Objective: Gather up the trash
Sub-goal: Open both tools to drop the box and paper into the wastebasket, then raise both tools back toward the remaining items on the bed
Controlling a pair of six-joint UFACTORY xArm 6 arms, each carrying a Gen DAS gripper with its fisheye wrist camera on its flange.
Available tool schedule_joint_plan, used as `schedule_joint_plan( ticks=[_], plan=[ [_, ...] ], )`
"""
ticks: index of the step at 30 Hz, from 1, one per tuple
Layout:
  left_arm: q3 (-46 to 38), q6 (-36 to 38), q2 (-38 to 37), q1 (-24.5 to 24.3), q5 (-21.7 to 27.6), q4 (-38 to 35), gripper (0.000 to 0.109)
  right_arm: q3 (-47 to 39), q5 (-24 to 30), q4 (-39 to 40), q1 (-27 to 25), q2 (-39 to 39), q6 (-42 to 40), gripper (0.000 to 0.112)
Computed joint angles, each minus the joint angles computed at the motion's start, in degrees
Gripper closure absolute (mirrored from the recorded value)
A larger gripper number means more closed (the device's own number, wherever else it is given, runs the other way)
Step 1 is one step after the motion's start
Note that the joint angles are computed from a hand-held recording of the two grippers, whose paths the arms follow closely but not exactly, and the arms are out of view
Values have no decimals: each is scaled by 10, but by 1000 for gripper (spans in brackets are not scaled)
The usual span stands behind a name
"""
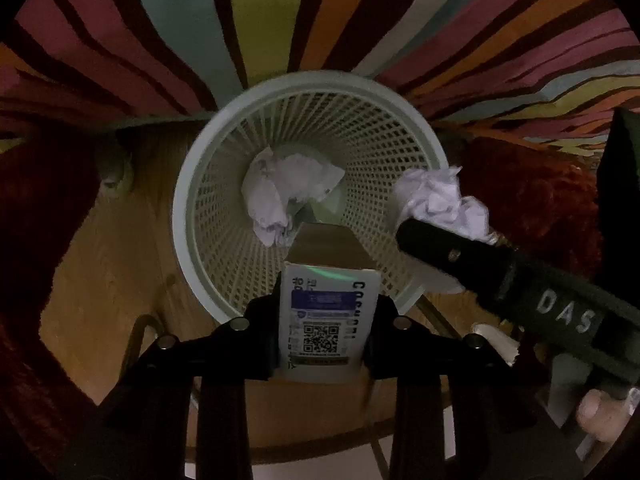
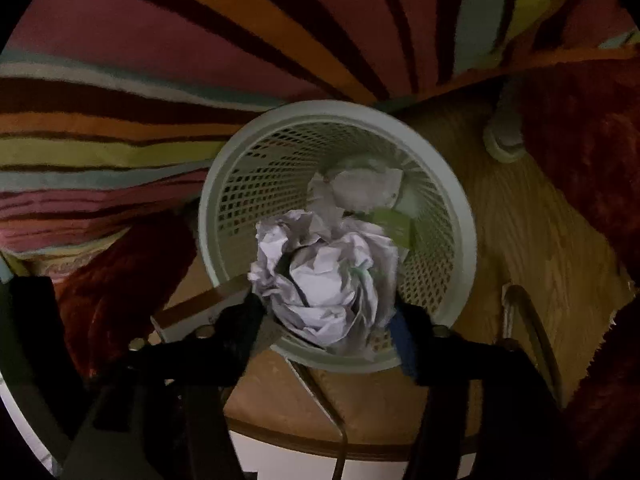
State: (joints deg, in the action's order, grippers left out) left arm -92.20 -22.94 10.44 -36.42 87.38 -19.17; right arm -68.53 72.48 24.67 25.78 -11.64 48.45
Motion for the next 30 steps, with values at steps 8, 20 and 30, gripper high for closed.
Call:
schedule_joint_plan(
  ticks=[8,20,30],
  plan=[
    [-6,-27,5,-5,3,27,21,13,-1,-13,-5,-12,32,27],
    [0,-35,-3,-2,3,28,21,26,-12,-20,-5,-22,34,17],
    [-2,-33,-7,-3,5,34,21,34,-13,-13,-7,-26,21,17]
  ],
)
